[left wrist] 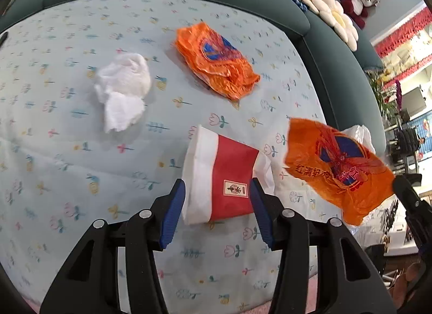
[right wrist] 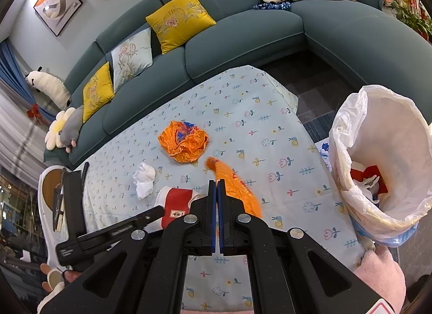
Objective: Collect trash
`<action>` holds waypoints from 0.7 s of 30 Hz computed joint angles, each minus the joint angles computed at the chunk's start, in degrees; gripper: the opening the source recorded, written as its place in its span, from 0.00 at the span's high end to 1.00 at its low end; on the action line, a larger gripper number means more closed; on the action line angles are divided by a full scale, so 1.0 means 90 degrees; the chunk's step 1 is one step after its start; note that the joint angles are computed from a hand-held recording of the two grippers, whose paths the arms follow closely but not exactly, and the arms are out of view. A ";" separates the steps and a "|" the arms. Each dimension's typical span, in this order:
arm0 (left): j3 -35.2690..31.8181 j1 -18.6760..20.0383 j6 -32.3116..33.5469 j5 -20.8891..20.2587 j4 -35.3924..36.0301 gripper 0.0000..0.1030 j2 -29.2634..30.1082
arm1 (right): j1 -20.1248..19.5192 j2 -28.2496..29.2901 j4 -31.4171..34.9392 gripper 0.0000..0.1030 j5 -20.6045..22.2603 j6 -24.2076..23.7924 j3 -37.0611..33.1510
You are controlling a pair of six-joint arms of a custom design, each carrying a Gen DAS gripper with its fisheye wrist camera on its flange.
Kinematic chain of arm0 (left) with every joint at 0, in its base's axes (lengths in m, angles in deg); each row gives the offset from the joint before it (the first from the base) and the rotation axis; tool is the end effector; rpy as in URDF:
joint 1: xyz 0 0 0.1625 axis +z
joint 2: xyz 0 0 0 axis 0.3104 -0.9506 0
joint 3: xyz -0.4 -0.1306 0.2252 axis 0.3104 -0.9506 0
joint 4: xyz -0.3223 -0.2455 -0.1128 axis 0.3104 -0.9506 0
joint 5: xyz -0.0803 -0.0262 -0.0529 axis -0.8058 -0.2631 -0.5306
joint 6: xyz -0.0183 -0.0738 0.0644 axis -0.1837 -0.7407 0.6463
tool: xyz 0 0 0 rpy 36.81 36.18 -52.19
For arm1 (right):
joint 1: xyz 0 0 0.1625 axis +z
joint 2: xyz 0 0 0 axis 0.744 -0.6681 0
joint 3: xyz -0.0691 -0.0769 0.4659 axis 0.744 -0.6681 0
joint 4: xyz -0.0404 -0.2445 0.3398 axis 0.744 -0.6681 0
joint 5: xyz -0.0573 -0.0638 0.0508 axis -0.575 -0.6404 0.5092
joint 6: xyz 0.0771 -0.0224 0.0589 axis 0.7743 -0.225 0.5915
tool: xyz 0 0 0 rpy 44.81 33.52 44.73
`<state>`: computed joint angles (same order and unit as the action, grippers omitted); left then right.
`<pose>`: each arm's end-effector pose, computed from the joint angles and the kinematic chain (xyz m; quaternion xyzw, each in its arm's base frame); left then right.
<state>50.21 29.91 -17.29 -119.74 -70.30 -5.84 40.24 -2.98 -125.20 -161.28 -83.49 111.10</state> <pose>-0.3304 -0.6168 -0.0226 0.1799 0.9670 -0.0471 0.1744 0.0729 -0.4715 0.3434 -0.1292 -0.8836 0.3939 0.2177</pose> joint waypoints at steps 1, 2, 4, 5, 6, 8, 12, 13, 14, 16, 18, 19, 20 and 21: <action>-0.0030 0.0015 0.0022 -0.0052 0.0005 0.57 0.0046 | -0.0003 0.0019 0.0019 0.98 -0.0009 0.0005 -0.0020; -0.0044 0.0020 0.0031 -0.0090 -0.0003 0.59 0.0077 | -0.0012 0.0029 0.0028 0.98 -0.0007 0.0005 -0.0030; -0.0037 0.0025 0.0037 -0.0193 -0.0074 0.67 0.0112 | -0.0012 0.0060 0.0057 0.98 -0.0018 0.0022 -0.0065; -0.0023 0.0020 0.0034 -0.0248 -0.0116 0.71 0.0126 | -0.0009 0.0080 0.0068 0.98 -0.0028 0.0023 -0.0082; -0.0009 0.0014 0.0019 -0.0324 -0.0147 0.78 0.0136 | -0.0011 0.0096 0.0078 0.98 -0.0029 0.0028 -0.0093; 0.0017 -0.0012 -0.0008 -0.0387 -0.0195 0.84 0.0154 | -0.0019 0.0128 0.0088 0.98 -0.0031 0.0024 -0.0109; 0.0121 -0.0155 -0.0117 -0.0458 -0.0379 0.88 0.0164 | -0.0045 0.0149 0.0083 0.98 0.0002 0.0053 -0.0086; 0.0131 -0.0188 -0.0141 -0.0474 -0.0412 0.90 0.0166 | -0.0050 0.0149 0.0090 0.98 0.0005 0.0059 -0.0085; 0.0150 -0.0244 -0.0172 -0.0521 -0.0457 0.91 0.0166 | -0.0061 0.0137 0.0083 0.98 0.0014 0.0061 -0.0069; 0.0169 -0.0356 -0.0205 -0.0534 -0.0505 0.97 0.0167 | -0.0083 0.0093 0.0067 0.98 0.0042 0.0066 -0.0032; 0.0162 -0.0483 -0.0218 -0.0504 -0.0519 0.97 0.0179 | -0.0089 0.0017 0.0025 0.98 0.0064 0.0051 0.0014; 0.0147 -0.0563 -0.0219 -0.0475 -0.0506 0.97 0.0188 | -0.0086 -0.0017 0.0020 0.98 0.0067 0.0043 0.0018; 0.0130 -0.0636 -0.0218 -0.0475 -0.0502 0.97 0.0199 | -0.0083 -0.0065 0.0003 0.98 0.0072 0.0030 0.0030; 0.0116 -0.0689 -0.0213 -0.0464 -0.0493 0.98 0.0208 | -0.0091 -0.0104 -0.0023 0.98 0.0085 0.0018 0.0048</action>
